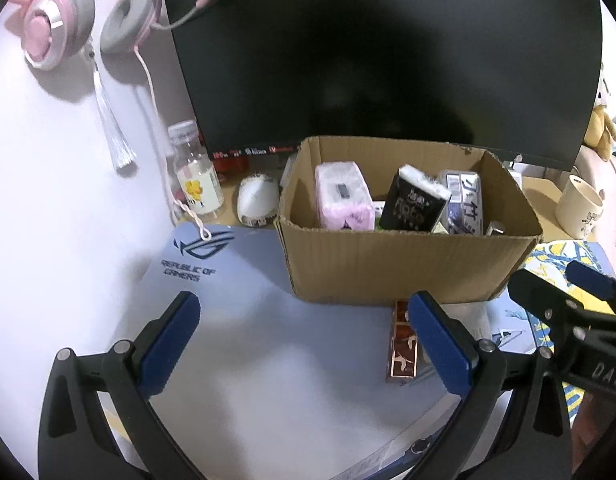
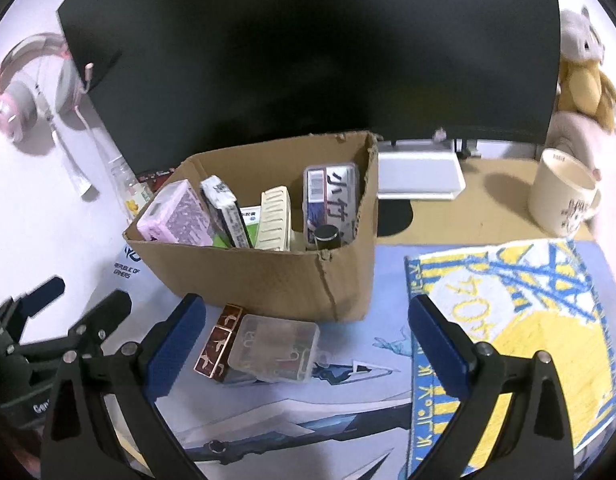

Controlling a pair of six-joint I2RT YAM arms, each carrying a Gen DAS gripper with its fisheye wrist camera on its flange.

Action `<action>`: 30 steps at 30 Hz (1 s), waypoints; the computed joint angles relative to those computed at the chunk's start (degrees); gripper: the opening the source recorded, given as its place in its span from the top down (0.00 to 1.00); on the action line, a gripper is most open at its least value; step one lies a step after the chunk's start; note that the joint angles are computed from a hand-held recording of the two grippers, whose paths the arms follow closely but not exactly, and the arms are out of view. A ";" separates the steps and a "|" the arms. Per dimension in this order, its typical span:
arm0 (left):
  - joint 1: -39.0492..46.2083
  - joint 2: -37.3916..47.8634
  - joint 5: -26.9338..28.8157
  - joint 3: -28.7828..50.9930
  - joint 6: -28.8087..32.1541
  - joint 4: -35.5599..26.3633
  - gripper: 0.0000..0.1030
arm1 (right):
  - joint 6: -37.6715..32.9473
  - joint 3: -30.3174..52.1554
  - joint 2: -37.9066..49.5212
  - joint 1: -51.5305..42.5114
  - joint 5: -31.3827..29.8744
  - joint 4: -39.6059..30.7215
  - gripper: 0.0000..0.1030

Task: Organize objects
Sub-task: 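Lift both grippers out of the box and back toward the desk items, then grasp the red crane-print box with the left gripper while the right grasps the clear paperclip box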

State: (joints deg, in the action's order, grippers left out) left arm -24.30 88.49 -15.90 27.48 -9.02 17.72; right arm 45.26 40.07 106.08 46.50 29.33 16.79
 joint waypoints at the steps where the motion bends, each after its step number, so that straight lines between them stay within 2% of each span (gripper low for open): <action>1: 0.34 0.72 0.66 0.24 0.06 0.06 0.00 | 0.48 0.05 0.24 -0.29 -0.60 0.10 0.00; 8: 0.52 6.79 4.23 2.83 0.00 -1.56 0.00 | 1.82 0.76 3.03 -2.05 -4.58 1.94 0.00; 12: -0.85 10.43 3.52 4.80 0.36 -2.44 0.00 | 2.25 2.06 4.49 -2.48 -5.85 1.49 0.00; 26: 1.24 19.99 12.45 11.78 -0.74 -7.64 0.00 | 4.01 6.09 10.06 -4.99 -11.06 -0.58 0.00; 30: 1.54 22.57 12.59 13.89 -1.06 -9.29 0.00 | 4.45 7.95 11.71 -5.09 -11.29 -2.43 0.00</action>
State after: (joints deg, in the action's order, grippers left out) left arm -22.76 111.06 -3.32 41.38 -10.08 8.43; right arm 49.71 48.02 117.78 41.41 18.04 14.36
